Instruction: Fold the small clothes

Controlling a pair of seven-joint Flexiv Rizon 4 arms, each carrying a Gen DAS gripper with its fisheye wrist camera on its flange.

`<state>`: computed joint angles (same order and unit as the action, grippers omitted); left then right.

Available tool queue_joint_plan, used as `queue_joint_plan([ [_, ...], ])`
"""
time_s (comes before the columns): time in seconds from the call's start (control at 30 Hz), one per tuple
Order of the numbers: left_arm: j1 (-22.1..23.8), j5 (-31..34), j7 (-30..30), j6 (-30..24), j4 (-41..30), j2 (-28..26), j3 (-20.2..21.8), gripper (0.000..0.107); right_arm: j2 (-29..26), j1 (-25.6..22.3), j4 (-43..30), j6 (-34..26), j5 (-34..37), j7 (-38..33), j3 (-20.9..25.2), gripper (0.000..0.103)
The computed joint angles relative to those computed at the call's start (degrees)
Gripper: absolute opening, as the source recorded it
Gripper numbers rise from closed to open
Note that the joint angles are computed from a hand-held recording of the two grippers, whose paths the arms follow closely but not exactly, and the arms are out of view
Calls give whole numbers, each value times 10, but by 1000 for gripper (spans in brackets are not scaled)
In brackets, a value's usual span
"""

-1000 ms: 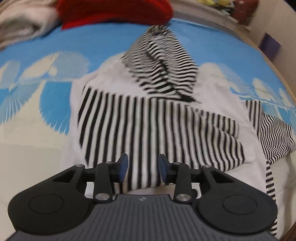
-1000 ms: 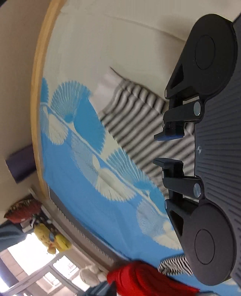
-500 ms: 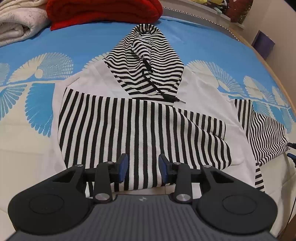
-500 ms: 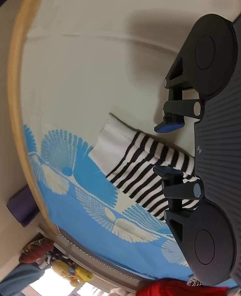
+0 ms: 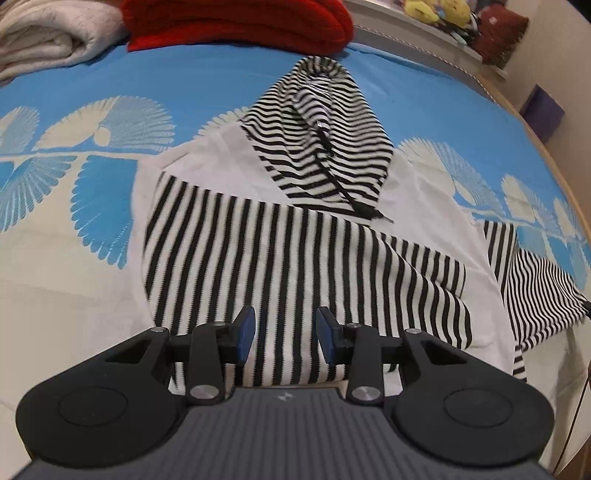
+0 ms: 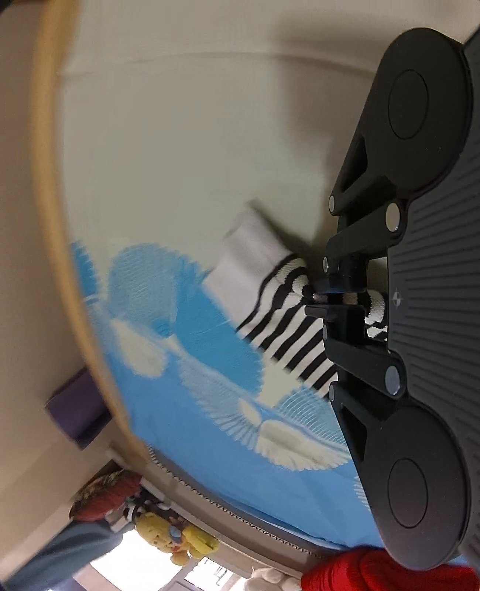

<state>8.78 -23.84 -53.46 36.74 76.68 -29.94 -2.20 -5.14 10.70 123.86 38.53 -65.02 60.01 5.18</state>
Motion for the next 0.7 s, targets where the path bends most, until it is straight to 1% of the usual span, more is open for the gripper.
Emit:
queue_joint_plan([
  [0.03,3,-4,-7,-3,-5,-2,1,40,-4,13,-17,-36,8,-26,3,4],
  [0.07,6,-7,-14,-7,-9,-4,2,40,-9,41,-37,-74,14,-59,-9,4],
  [0.13,12,-13,-32,-17,-23,-10,3,40,-30,112,-88,-150,18,-142,-48,4],
  [0.17,15,-15,-42,-21,-30,-13,5,40,-47,131,-118,-180,-8,-186,-52,4],
  [0.2,18,-16,-52,-22,-37,-17,6,40,-67,133,-145,-188,-53,-230,-44,4],
  [0.23,21,-17,-59,-21,-42,-19,7,40,-83,146,-167,-169,-102,-276,-53,4],
  [0.27,23,-16,-65,-18,-47,-21,8,40,-95,168,-184,-137,-137,-309,-77,4],
  [0.3,25,-15,-71,-14,-51,-23,9,40,-115,176,-212,-104,-179,-340,-83,4],
  [0.33,28,-14,-78,-13,-56,-25,10,40,-134,170,-240,-80,-208,-357,-71,4],
  [0.37,31,-15,-85,-12,-60,-27,11,40,-161,148,-277,-38,-244,-373,-43,4],
  [0.43,38,-17,-97,-14,-71,-32,10,40,-224,97,-360,76,-312,-410,22,4],
  [0.47,42,-17,-100,-18,-77,-35,10,40,-256,86,-401,151,-311,-441,37,7],
  [0.5,45,-17,-103,-23,-83,-38,9,40,-296,75,-446,241,-272,-510,57,6],
  [0.53,49,-18,-105,-28,-89,-40,7,40,-336,74,-479,294,-196,-604,82,9],
  [0.57,52,-19,-106,-33,-94,-43,6,40,-367,78,-500,309,-113,-697,109,10],
  [0.6,54,-20,-108,-37,-98,-45,5,40,-384,93,-515,287,-31,-776,126,10],
  [0.63,56,-21,-110,-41,-102,-47,4,40,-391,110,-523,271,31,-817,125,10],
  [0.67,59,-25,-111,-45,-103,-47,2,40,-394,121,-530,256,81,-841,122,14],
  [0.7,62,-28,-115,-53,-109,-50,1,40,-388,140,-532,243,130,-852,103,14],
])
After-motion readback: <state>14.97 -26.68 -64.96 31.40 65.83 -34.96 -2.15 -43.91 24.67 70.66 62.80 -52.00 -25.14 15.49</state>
